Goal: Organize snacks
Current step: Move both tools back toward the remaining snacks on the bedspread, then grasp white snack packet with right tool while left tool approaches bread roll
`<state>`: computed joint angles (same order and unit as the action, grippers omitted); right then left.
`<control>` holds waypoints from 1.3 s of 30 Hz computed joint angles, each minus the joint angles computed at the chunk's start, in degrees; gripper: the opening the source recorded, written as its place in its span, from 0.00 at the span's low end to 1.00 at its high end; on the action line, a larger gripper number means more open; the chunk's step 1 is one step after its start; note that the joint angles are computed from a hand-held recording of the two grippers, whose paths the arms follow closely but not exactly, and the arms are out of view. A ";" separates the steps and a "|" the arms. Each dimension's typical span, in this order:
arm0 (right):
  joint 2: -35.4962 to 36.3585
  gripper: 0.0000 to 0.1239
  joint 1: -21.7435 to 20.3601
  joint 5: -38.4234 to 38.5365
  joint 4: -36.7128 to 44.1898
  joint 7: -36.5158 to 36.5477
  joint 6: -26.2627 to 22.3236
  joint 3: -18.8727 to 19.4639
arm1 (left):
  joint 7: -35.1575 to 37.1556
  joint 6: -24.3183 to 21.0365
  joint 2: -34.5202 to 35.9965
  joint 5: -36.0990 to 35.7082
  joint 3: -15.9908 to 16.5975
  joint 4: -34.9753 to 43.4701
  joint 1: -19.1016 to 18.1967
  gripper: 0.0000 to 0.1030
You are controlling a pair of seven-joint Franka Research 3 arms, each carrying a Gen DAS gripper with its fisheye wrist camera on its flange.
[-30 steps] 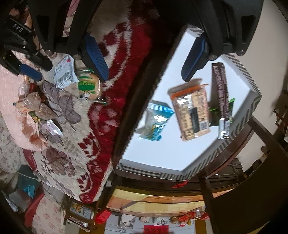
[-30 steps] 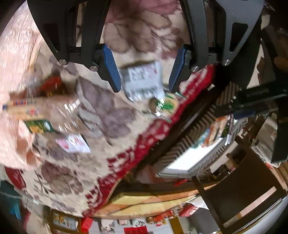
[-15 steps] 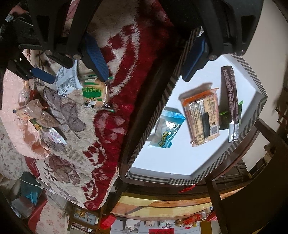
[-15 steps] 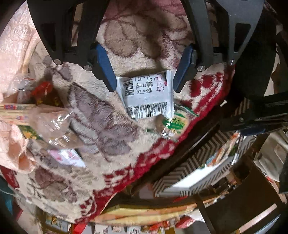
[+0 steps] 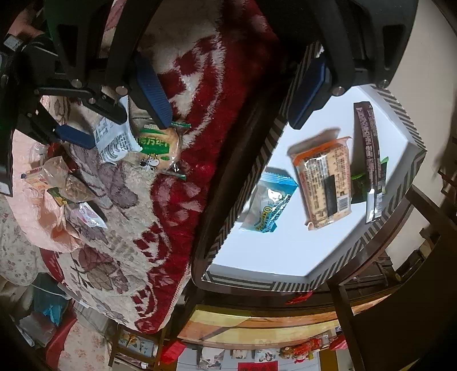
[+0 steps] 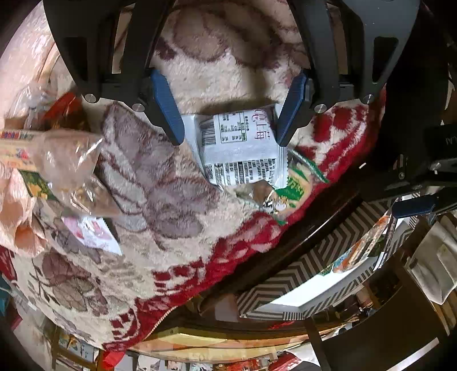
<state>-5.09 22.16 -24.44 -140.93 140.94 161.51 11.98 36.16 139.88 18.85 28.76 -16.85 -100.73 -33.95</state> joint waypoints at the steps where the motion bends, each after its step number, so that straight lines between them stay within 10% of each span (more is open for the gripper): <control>1: 0.13 0.54 -0.01 0.14 0.16 -0.18 -0.01 -0.07 | 0.07 0.04 0.02 -0.21 -0.04 -0.03 0.07 0.83; 16: 3.39 0.64 1.36 2.20 3.19 -4.92 -1.19 -1.75 | 0.03 -0.63 0.83 0.47 0.26 0.84 -0.28 0.83; 23: 1.07 0.41 0.79 1.88 -0.62 -2.97 1.95 -2.42 | 1.81 -0.95 2.54 0.15 0.05 3.19 -0.85 0.83; 39: -4.94 0.42 -3.28 5.56 -6.56 -2.70 2.11 2.21 | 7.99 -1.73 12.01 -5.19 0.67 14.27 -3.17 0.83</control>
